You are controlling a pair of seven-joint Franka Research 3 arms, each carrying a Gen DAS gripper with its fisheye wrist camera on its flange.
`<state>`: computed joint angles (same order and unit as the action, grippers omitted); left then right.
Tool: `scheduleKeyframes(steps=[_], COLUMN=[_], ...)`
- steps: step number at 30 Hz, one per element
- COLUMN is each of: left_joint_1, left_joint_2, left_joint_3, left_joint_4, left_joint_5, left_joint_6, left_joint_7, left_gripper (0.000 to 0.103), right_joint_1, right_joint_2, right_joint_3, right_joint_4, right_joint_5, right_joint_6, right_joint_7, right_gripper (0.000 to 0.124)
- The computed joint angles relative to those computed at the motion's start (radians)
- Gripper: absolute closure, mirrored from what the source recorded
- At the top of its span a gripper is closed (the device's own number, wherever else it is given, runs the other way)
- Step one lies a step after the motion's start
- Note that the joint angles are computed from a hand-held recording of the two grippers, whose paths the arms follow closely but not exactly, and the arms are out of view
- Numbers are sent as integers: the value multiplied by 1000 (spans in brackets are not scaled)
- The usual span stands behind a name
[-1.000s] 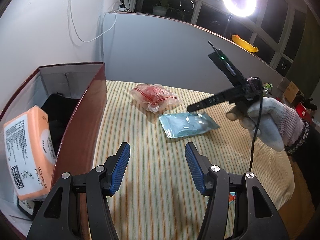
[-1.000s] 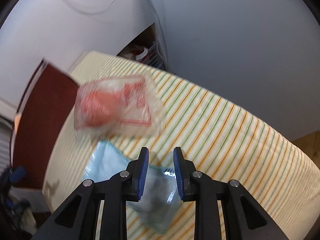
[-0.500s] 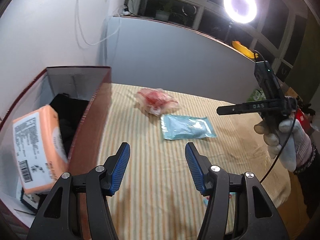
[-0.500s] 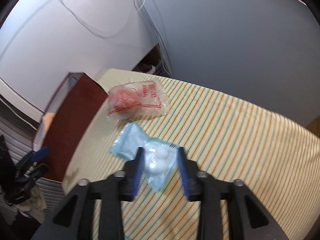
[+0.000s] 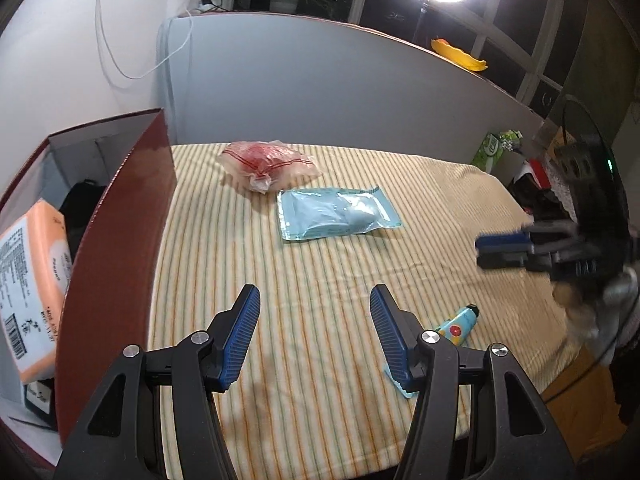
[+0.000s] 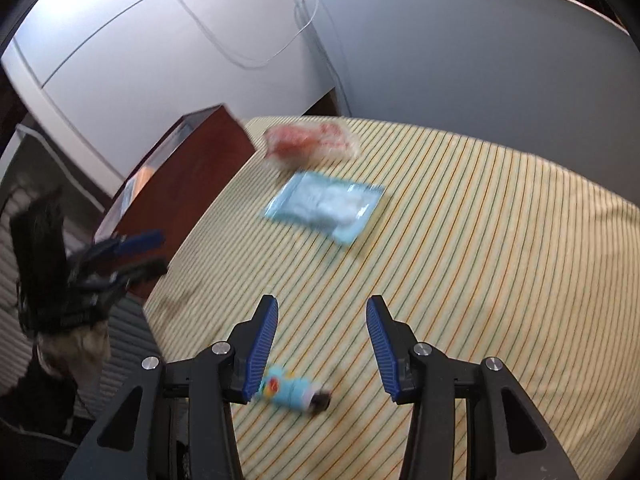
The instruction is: Organize soft objects
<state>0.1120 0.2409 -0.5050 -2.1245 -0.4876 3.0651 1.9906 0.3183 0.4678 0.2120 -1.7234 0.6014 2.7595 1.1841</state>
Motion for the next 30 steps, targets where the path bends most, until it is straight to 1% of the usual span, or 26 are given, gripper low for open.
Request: scheduleKeyframes(steps=[1,2,4,6,11,13,15,20,22,24,26,29,30], left_joint_1=[18,21,14,5,-35,-27,-24,-79,-81,-103,-107,-167,-182], left_joint_2=[-2,-3,-6,-2,21,40,58,115,156,193,241,308,337], left_joint_3=[-20,-26,-22,-17,15,3,-2,52,53,77,80,139,150], left_joint_4=[-2,-4,-9,-10,15,41,76,199,278,351,438,560,608], left_joint_5=[-21,-31,-32,-27,22,27,27,97,104,114,112,189,212], left_joint_6=[0,2,5,0,-22,-44,-73,-160,-231,-276,-333,-390,-416], left_joint_7=[17,24,25,25,-9,-1,2,-42,-43,-87,-99,-179,-201], left_gripper=[46,46,46,46,46,46,46,46,46,46,46,46,43], right_joint_1=[-8,-7,30,44,9,5,11,39,40,36,26,28,27], right_joint_2=[-12,-24,-52,-76,-117,-124,-125,-100,-91,-82,-73,-62,-59], right_joint_3=[16,19,-7,-9,53,65,66,59,66,73,86,85,86], right_joint_4=[-26,-48,-100,-146,-224,-239,-243,-225,-216,-206,-196,-185,-183], right_joint_5=[22,30,-5,-20,87,135,166,192,210,233,266,278,282], right_joint_6=[11,22,60,87,80,74,77,86,92,97,100,98,96], right_joint_7=[-18,-24,1,15,-50,-69,-82,-64,-61,-62,-76,-78,-81], right_gripper=[82,82,82,82,82,82,82,82,82,82,82,82,82])
